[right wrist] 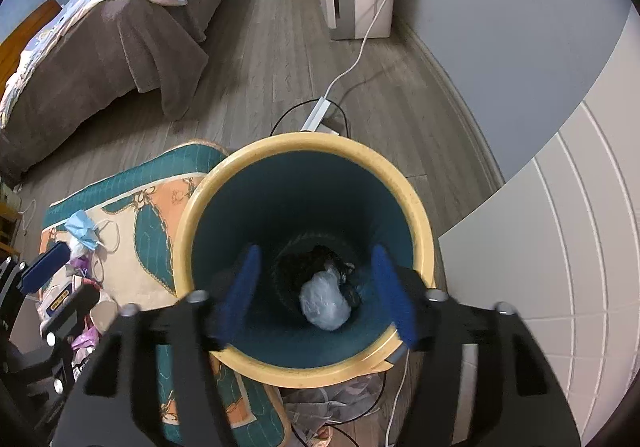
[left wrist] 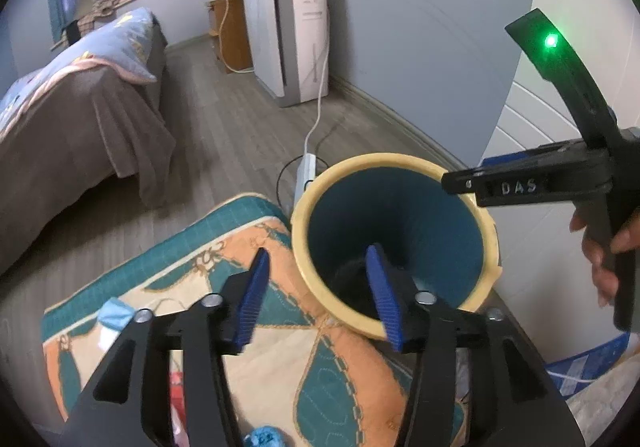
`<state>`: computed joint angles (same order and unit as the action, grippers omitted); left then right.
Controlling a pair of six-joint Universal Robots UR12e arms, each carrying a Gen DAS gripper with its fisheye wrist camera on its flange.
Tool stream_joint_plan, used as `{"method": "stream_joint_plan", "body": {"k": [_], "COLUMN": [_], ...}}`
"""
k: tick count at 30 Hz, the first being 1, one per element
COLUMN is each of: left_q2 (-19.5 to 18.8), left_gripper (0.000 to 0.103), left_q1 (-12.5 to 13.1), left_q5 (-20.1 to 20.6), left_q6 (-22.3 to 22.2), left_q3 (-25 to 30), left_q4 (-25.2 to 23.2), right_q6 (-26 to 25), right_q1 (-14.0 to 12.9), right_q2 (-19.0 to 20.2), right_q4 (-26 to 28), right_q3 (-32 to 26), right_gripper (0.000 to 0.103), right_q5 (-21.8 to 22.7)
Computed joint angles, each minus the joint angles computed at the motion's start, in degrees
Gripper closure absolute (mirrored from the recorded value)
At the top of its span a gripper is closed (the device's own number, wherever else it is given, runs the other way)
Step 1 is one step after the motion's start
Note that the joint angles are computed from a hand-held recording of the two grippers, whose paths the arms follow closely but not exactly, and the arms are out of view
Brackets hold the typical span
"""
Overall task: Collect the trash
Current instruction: 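Open the right gripper to drop the clear bag into the wastebasket, then move the right gripper back over the trash pile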
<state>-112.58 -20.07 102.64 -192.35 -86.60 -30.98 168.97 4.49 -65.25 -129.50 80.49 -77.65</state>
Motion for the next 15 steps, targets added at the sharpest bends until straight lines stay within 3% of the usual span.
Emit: {"method": "stream_joint_plan", "body": {"k": [3, 5, 10, 15], "left_q2": [0.87, 1.45, 3.66, 6.31], "left_gripper": [0.019, 0.012, 0.009, 0.008], "left_q1": [-0.19, -0.24, 0.2, 0.35], "left_q5": [2.52, 4.06, 6.02, 11.87], "left_q6": [-1.04, -1.77, -3.77, -5.73], "left_q3": [-1.25, -1.95, -3.8, -5.78], "left_q4": [0.61, 1.12, 1.05, -0.86], "right_q6": [0.74, 1.04, 2.07, 2.19], "right_q1": [0.34, 0.67, 1.45, 2.95], "right_q2": [-0.23, -0.49, -1.19, -2.35], "right_q4": [-1.11, -2.02, -2.74, -5.17], "right_q3": [0.16, 0.37, 0.43, 0.89], "right_gripper": [0.019, 0.012, 0.01, 0.007], "right_q5": [-0.89, -1.3, 0.12, 0.8]}}
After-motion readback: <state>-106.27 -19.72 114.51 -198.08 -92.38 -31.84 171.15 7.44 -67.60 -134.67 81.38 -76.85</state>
